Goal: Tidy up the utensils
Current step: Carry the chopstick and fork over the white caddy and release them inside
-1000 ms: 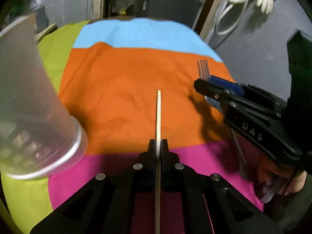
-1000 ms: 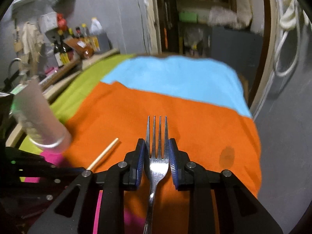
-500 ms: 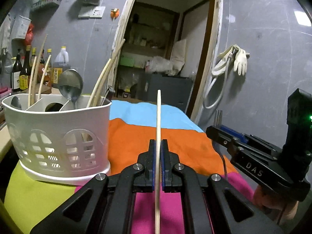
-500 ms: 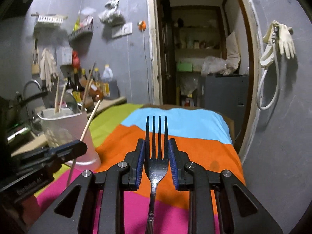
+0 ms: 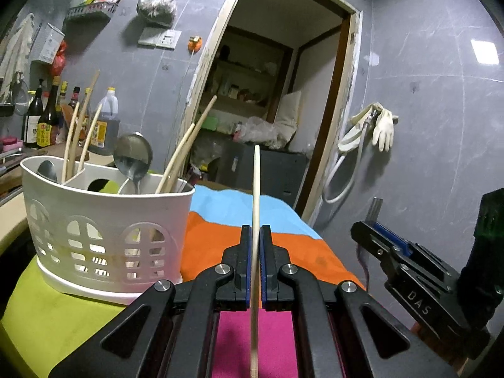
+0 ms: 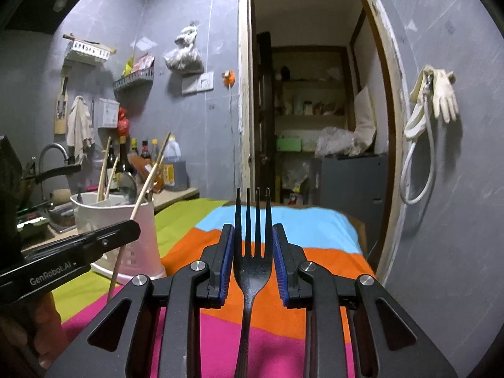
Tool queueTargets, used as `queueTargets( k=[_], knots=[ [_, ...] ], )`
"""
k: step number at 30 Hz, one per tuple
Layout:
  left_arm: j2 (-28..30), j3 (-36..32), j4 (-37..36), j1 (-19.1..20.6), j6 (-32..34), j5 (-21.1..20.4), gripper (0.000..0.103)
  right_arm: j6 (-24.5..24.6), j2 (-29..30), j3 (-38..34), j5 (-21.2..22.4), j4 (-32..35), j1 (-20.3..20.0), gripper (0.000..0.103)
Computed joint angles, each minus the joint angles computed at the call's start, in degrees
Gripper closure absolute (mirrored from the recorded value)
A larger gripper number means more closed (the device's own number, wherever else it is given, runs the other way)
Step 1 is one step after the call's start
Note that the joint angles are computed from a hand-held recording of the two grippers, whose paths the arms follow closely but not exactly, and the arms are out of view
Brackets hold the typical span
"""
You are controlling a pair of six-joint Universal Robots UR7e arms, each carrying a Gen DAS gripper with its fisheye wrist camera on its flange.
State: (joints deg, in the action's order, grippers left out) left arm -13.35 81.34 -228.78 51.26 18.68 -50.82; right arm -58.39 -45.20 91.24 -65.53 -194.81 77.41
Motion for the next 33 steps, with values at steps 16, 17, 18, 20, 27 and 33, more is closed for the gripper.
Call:
queueTargets(
  k=[16, 17, 18, 20, 27, 33],
  knots=[
    [0.93, -0.82, -7.81, -1.08, 6.20, 1.10, 0.100, 1.15, -0.72, 1.92, 4.85, -3.36, 0.03, 0.081],
    [0.84, -0.89, -8.47, -1.24, 6.71, 1.45, 0.100, 1.30, -0.95, 1.89, 4.99, -2.64, 0.25, 0.081],
    [0.60, -0.80, -9.09, -1.44, 7.20, 1.85, 0.100, 1.42, -1.11, 1.75, 5.19, -2.03, 0.49, 0.081],
    [0.04, -0.46, -9.98, -1.63, 7.86, 2.06, 0.100, 1.58, -1.20, 1.29, 5.48, -1.12, 1.05, 0.081],
    [-3.62, 2.08, -12.26, -2.22, 9.22, 1.85, 0.100, 2.75, -0.95, -0.30, 7.16, 1.06, 2.54, 0.081],
    [-8.42, 5.40, -13.22, -2.03, 8.70, 2.13, 0.100, 3.09, -0.77, -1.77, 7.75, 4.75, 4.46, 0.081]
  ],
)
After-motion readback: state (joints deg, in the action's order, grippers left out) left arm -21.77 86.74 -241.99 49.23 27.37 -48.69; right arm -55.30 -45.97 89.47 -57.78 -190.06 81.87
